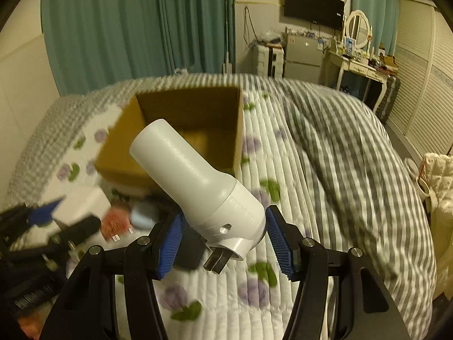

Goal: Organize rigid objects
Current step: 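Grasp the white square charger with the left gripper and lift it, then release the white device into the box with the right gripper while the left drops the charger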

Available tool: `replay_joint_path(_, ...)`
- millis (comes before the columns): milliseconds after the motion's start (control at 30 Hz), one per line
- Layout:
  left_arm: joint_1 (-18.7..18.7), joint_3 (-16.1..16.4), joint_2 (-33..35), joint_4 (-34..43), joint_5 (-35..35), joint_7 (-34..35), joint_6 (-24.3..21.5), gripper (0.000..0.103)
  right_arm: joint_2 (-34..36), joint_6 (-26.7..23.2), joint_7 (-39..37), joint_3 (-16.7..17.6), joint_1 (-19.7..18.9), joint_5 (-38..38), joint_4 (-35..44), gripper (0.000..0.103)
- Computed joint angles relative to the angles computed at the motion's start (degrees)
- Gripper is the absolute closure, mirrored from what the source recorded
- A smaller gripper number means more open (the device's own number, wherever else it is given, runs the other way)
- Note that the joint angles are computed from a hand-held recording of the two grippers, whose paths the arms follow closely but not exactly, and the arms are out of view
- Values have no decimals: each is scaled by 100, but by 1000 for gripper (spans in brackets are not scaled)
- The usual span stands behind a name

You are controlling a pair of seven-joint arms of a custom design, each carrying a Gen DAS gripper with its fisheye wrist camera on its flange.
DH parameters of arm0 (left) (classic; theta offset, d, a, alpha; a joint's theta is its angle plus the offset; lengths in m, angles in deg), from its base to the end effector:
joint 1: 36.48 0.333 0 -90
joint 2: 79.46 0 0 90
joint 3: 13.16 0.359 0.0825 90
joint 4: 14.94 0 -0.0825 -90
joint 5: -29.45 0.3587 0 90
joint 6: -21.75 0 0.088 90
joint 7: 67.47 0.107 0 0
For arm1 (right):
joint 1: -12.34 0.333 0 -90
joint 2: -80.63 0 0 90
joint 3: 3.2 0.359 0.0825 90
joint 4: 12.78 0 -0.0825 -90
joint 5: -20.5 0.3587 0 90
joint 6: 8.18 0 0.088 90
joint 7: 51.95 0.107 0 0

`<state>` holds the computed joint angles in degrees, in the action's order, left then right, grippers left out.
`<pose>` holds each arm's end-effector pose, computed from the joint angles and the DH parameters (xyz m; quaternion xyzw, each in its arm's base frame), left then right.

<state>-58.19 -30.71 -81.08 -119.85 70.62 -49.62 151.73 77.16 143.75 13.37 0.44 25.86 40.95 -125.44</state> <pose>0.4495 -0.3490 0.6415 -0.7232 0.5742 -0.2701 0.2726 0.5406 0.1581 0.6358 -0.7901 0.4788 -0.1821 0.3366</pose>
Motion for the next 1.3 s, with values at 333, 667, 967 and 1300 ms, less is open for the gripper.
replay_joint_path(333, 318, 381, 829, 974, 263, 478, -34, 48, 1247, -322, 670, -94, 204, -703, 1914, 46)
replay_joint_path(667, 404, 689, 1485, 1210, 265, 424, 503, 44, 2412, -674, 767, -298, 395, -657, 3159, 46)
replay_joint_path(967, 249, 672, 1121, 1059, 647, 329, 39, 26, 2520, -470, 658, -339, 520, -623, 3255, 45)
replay_joint_path(1300, 325, 378, 157, 136, 923, -363, -98, 4, 2044, -628, 656, -195, 403, -47, 2824, 17)
